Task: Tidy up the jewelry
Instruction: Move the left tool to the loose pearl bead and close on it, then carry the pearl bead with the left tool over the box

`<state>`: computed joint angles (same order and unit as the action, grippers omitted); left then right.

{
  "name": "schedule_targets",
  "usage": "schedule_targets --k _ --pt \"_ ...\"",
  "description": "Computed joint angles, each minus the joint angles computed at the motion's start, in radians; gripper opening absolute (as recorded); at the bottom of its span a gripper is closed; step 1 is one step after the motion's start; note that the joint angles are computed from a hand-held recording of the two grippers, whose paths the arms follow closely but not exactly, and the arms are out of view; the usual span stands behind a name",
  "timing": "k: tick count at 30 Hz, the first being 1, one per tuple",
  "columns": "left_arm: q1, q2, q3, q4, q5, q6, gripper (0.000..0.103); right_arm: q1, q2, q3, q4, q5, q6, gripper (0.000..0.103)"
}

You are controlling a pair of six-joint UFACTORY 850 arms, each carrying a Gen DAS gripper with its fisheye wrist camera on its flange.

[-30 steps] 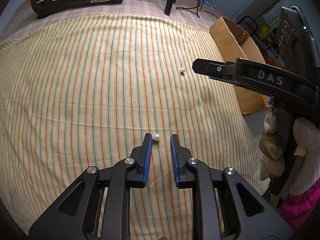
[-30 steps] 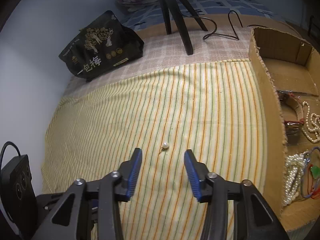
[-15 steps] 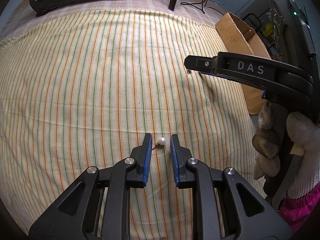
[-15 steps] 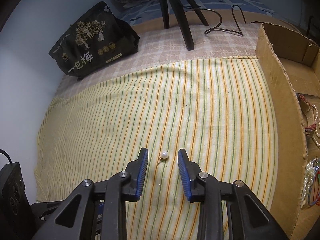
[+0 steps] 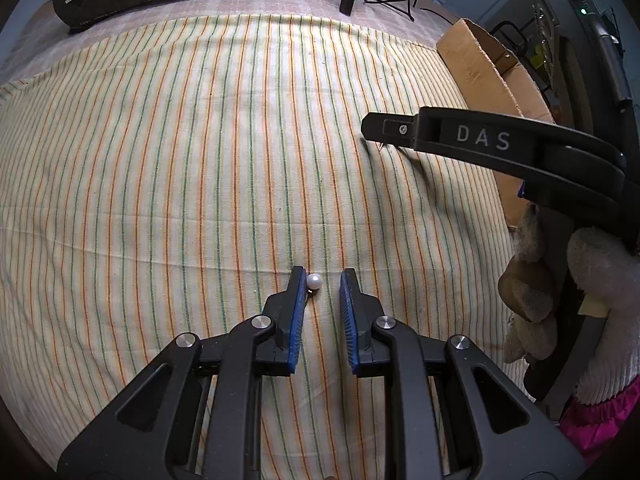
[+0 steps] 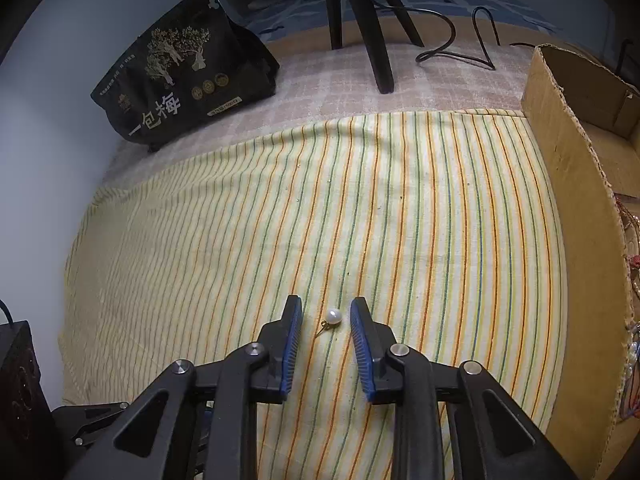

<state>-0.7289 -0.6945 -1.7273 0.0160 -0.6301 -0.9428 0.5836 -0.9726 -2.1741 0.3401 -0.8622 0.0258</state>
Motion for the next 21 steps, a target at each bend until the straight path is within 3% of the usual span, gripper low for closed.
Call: schedule_targets --k 7,21 --pt "-0.007 -0.002 -0.003 0.040 -0.016 -0.034 0.007 0.011 0.007 0.013 -0.067 0.020 0.021 0.008" --pt "-0.002 0.082 0.079 0.077 0.042 -0.101 0.006 -0.009 0.082 0.100 0.009 0.101 -0.031 0.008"
